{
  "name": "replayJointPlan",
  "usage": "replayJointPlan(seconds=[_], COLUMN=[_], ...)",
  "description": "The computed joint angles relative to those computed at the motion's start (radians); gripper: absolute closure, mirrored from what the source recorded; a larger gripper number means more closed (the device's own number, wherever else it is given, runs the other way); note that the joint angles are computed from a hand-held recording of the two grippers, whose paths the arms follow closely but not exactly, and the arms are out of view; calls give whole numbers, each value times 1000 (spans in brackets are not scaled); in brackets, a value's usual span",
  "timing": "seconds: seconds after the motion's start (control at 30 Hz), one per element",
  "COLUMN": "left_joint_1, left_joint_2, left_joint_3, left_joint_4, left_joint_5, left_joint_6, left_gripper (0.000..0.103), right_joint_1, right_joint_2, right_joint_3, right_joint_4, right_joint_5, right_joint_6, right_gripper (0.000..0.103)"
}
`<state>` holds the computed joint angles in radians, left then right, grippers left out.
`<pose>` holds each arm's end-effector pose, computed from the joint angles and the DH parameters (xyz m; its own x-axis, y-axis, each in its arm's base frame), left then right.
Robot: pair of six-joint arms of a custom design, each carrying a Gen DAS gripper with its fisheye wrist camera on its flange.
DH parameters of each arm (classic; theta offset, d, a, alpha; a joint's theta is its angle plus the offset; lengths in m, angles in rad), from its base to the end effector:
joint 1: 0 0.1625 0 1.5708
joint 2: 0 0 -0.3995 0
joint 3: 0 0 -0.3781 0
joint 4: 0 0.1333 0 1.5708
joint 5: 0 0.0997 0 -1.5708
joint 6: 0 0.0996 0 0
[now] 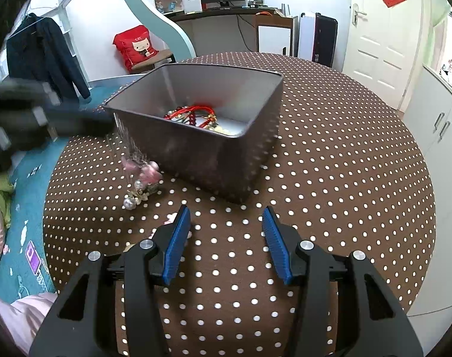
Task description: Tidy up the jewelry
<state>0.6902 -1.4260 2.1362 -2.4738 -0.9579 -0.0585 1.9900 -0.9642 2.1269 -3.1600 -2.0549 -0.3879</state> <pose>-0.2317 -0.4384 0.2504 -0.6490 0.5231 -0.5524 0.7201 0.6566 -0.2243 0.2850 -0.4259 0.1047 -0.6808 -0.4852 0.5487 -0.6785 0.7001 -0.2227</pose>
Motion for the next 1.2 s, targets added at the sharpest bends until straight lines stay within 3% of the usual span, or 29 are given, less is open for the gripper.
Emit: replayJointPlan(seconds=[0.1,0.2,0.57,0.87,1.03,1.2], left_joint_1=[-3,39,53,56,61,66], left_joint_2=[-26,-20,-143,-224,-239,-229], left_joint_3=[8,11,109,150,165,166], left_joint_4=[32,111,63,65,45,18], left_joint_5=[9,24,22,49,48,37], left_joint_6=[-41,-89,-177,-207,-199,-187], left_gripper=[100,100,100,100,100,100], right_joint_1=[7,10,30,46,48,48], right_joint_2=[-6,-9,40,108,102,92], right_joint_3=[5,9,-39,-86,-76,-69], right_joint_4=[-5,-7,37,62,69,77], right_joint_5=[5,5,45,-7,-9,-11], right_joint_6=[-3,-4,-49,-48,-37,-13], right_gripper=[55,55,55,80,89,90])
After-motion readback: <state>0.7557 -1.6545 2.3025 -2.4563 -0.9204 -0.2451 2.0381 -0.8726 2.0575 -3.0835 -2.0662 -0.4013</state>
